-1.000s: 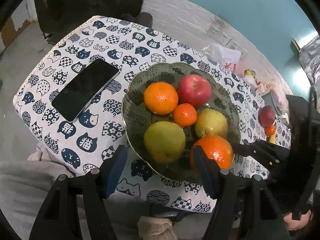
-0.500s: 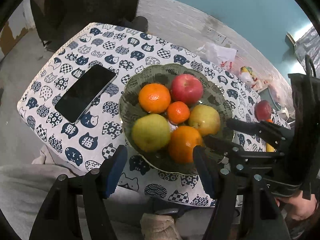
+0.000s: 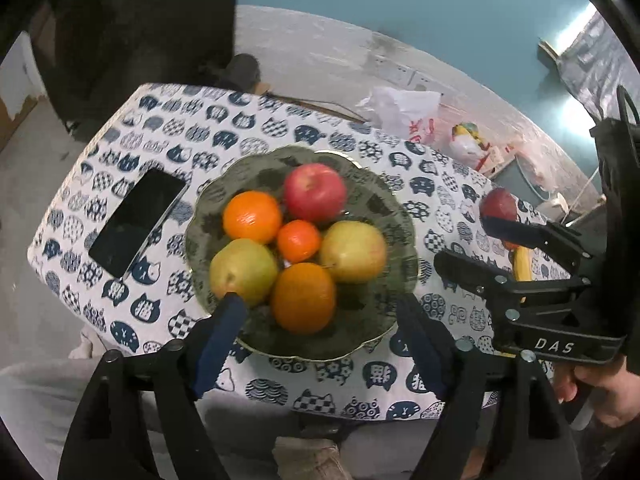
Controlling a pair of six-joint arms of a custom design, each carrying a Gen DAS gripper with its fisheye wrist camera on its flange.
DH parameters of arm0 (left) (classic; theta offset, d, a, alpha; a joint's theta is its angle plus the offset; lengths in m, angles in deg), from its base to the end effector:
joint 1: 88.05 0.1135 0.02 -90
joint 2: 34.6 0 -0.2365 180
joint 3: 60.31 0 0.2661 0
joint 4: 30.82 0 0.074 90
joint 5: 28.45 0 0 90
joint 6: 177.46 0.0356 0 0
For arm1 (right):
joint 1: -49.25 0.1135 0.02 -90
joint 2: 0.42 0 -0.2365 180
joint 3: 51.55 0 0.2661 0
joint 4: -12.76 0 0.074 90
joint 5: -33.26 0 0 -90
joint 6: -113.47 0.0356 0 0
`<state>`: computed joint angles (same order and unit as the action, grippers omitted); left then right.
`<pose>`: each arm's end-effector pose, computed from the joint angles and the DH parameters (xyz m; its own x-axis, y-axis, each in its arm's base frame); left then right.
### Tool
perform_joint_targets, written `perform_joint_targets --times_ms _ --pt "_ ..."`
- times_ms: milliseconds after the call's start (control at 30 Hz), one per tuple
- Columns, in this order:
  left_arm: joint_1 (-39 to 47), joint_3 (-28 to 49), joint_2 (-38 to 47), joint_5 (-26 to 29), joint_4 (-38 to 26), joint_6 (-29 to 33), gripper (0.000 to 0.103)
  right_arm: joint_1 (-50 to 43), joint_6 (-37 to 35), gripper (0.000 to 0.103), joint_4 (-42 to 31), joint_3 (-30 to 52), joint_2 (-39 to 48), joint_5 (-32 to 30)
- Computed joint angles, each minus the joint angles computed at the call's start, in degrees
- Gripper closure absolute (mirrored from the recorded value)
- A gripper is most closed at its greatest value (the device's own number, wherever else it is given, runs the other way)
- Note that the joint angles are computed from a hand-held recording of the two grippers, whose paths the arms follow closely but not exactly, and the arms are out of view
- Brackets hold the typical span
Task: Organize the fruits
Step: 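Move both tools back toward the red apple and tangerine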
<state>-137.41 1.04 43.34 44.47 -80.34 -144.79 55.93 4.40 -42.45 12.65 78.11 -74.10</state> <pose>0.1834 -0.1976 0.1700 -0.8668 -0.2255 -0.4447 -0.1516 0.9688 -0.1960 0.2655 0.0418 0.1782 -0.8094 -0.4088 -0.4217 -0.5069 0.8489 0.1500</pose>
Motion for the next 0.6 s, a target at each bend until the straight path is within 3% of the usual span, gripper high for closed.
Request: perform_joint_targets --times_ms 600 --pt "-5.79 22.20 19.10 -0.56 -3.11 4.58 0.022 -23.42 -12.23 0.020 -7.13 4.48 -0.27 -3.16"
